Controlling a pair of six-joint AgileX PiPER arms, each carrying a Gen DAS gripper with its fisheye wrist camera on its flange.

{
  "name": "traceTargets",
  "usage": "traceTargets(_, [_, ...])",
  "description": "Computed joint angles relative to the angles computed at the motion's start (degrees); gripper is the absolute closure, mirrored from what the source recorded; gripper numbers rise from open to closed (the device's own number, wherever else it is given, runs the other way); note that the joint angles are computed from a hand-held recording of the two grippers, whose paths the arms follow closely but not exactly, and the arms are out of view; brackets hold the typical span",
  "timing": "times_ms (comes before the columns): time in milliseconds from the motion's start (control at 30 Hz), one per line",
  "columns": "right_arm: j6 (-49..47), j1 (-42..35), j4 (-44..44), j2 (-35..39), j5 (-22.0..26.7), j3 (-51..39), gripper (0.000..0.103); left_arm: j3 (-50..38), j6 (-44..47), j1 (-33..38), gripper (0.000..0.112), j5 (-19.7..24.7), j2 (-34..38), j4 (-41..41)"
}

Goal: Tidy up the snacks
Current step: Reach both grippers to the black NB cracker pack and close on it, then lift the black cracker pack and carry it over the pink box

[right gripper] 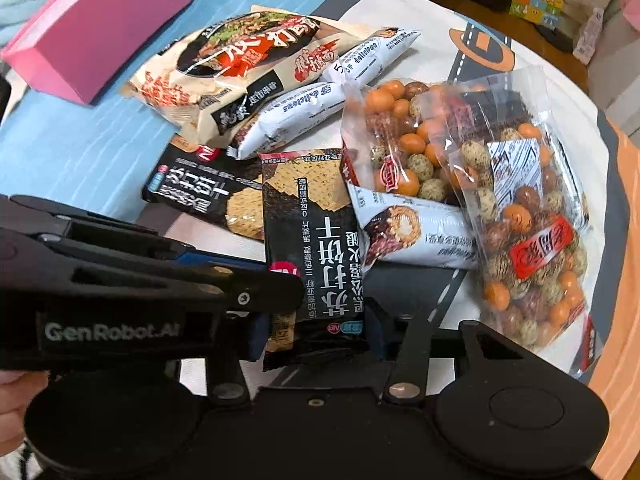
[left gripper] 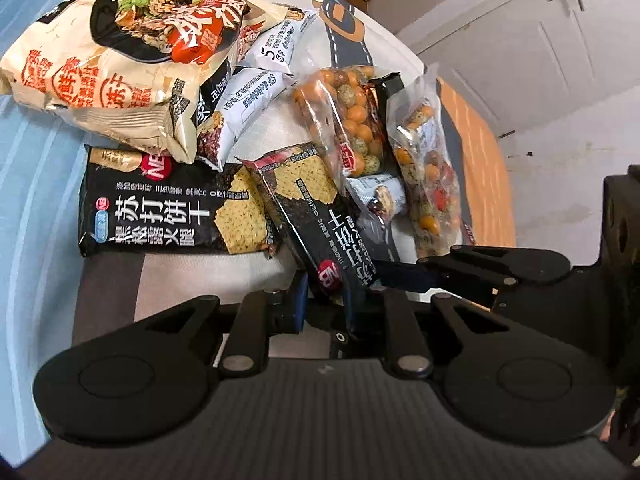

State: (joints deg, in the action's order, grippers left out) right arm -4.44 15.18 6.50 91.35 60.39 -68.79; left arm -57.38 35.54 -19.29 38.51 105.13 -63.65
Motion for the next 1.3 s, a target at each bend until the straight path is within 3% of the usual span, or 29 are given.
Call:
traceTargets(133, [-0.1, -0.8, 1.79, -0.29, 3.76, -1.63, 0.05, 1.85, 0.62, 2.29, 0.096, 3.74, -1.76, -1.43])
traceTargets(300, [-3.36, -2.35, 4.25, -1.49, 4.68, -2.23, 0.05, 4.64, 1.76, 3.63, 0.096, 4.99, -5.51, -2.8])
traceTargets(700, [-0.38, 4.11, 3.58, -10.3, 1.75, -0.87, 0.05, 8.51, -10.12, 3.11, 0.096, 2.89, -23.4, 13.08])
traceTargets(1033, [6.11, 14.75, -0.69, -10.59, 1.66, -6.64, 0.05, 9.04, -13.5, 10.58, 0.096, 9.21, -34.83, 21.76])
traceTargets(1300, [7.16, 20.02, -2.79, -4.45, 1.9, -17.15, 0.05, 4.6, -9.99, 20.77, 0.096, 15.15, -36.65, 23.31])
